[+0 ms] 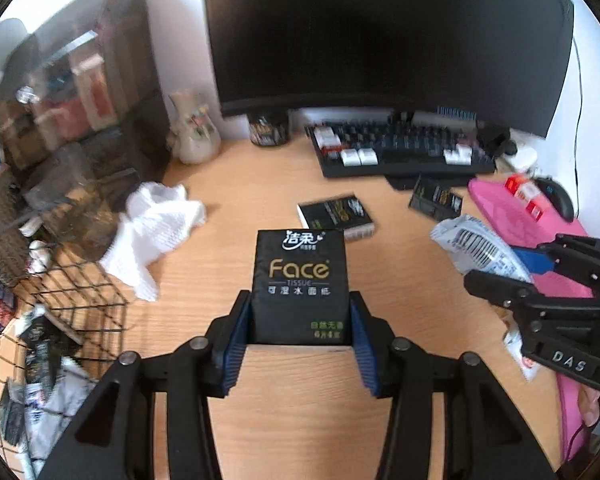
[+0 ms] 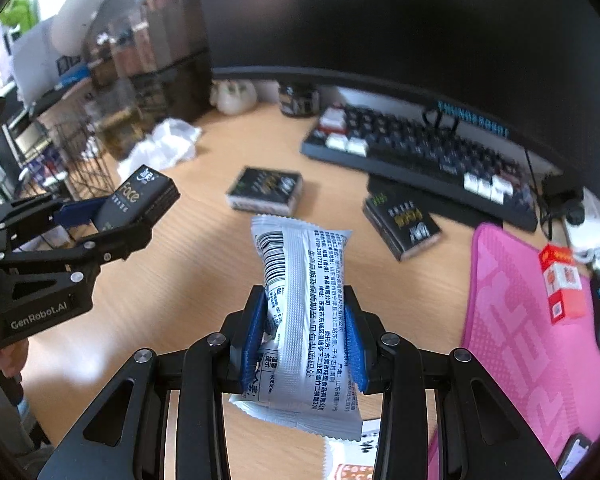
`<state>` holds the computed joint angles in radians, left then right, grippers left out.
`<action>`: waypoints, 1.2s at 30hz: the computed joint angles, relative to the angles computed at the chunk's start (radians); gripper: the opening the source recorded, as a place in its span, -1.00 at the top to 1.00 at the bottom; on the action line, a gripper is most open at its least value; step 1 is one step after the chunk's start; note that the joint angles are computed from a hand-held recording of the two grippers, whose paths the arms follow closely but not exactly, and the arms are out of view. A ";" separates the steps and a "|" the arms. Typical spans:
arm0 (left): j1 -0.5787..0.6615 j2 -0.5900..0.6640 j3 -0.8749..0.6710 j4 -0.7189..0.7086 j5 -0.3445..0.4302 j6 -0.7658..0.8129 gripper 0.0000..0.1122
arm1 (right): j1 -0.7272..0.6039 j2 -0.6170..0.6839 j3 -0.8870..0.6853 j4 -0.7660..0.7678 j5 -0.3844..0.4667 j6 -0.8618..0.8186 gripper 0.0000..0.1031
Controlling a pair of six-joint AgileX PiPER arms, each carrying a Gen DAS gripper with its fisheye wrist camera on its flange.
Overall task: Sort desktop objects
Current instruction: 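Carry the Face pack and snack packet over the basket and open both tools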
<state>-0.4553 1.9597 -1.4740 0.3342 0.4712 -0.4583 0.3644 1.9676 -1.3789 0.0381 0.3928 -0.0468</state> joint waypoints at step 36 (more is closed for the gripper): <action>0.570 -0.578 0.657 -0.032 -0.229 0.078 0.07 | 0.538 0.445 -0.969 0.006 0.407 -0.012 0.29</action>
